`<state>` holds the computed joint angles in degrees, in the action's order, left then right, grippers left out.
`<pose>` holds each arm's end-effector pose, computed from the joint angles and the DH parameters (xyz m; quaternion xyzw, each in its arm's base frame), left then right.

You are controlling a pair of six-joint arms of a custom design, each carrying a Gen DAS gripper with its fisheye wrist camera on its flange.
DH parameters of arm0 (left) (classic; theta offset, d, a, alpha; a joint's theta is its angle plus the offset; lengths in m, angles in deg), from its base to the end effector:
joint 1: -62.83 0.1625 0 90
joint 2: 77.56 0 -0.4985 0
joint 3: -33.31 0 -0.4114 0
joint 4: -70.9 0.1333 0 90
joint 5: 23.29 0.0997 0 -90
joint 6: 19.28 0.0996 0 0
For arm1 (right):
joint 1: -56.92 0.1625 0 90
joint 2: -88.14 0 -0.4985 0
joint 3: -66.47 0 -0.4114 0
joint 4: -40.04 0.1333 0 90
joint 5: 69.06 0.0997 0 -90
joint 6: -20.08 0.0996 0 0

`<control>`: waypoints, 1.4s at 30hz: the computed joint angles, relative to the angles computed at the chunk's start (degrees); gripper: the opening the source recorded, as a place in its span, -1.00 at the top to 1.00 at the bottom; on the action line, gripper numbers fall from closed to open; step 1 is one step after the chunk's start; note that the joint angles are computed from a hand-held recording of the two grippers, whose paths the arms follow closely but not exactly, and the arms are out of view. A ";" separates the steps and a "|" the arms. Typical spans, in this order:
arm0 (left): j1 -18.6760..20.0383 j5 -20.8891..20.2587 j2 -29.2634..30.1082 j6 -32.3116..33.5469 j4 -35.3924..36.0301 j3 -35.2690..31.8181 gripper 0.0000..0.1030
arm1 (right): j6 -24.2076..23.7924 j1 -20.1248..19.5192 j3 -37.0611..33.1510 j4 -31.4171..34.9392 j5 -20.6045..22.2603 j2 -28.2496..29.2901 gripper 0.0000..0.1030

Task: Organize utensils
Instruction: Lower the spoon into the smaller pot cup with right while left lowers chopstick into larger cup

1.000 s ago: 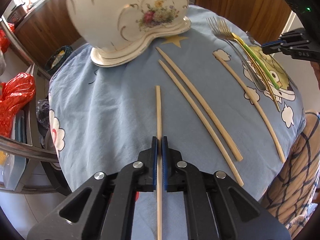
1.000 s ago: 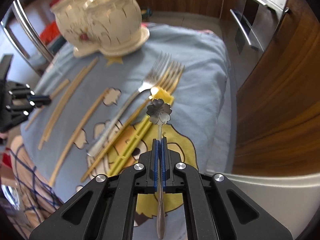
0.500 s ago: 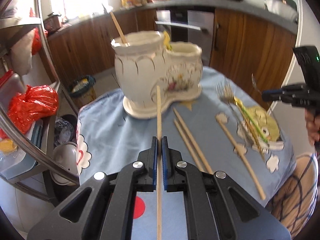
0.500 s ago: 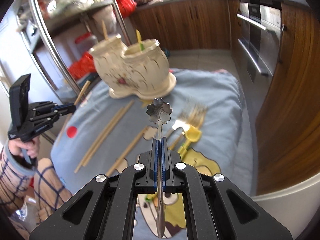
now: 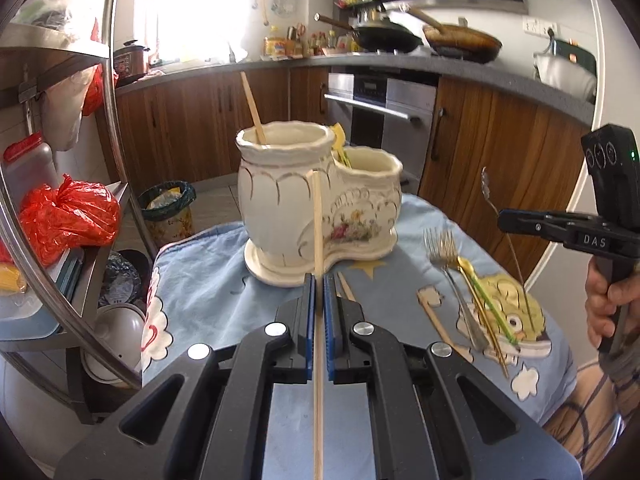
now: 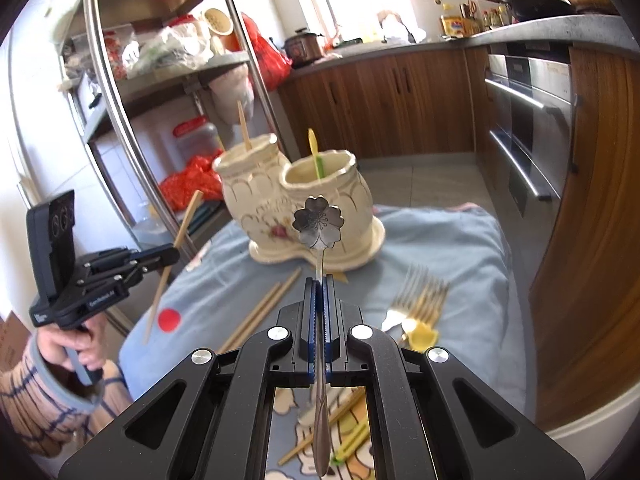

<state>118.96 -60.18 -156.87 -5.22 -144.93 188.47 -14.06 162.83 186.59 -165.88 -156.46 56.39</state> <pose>0.0080 -0.3702 0.2913 0.1567 0.8176 -0.4420 0.3342 0.2888 -0.5104 -0.0285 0.4156 -0.8775 0.2385 0.0160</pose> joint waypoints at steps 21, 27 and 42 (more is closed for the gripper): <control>3.68 -12.28 0.41 11.56 -18.28 -9.01 0.92 | 2.30 2.28 -9.76 -4.47 9.95 4.08 0.92; 6.68 -20.32 3.13 15.02 -21.67 -14.04 0.92 | 2.12 3.13 -13.95 -5.69 12.03 6.14 0.92; 13.99 -32.07 10.11 16.49 -29.30 -24.07 0.92 | 4.59 4.19 -22.98 -8.95 13.38 11.55 0.92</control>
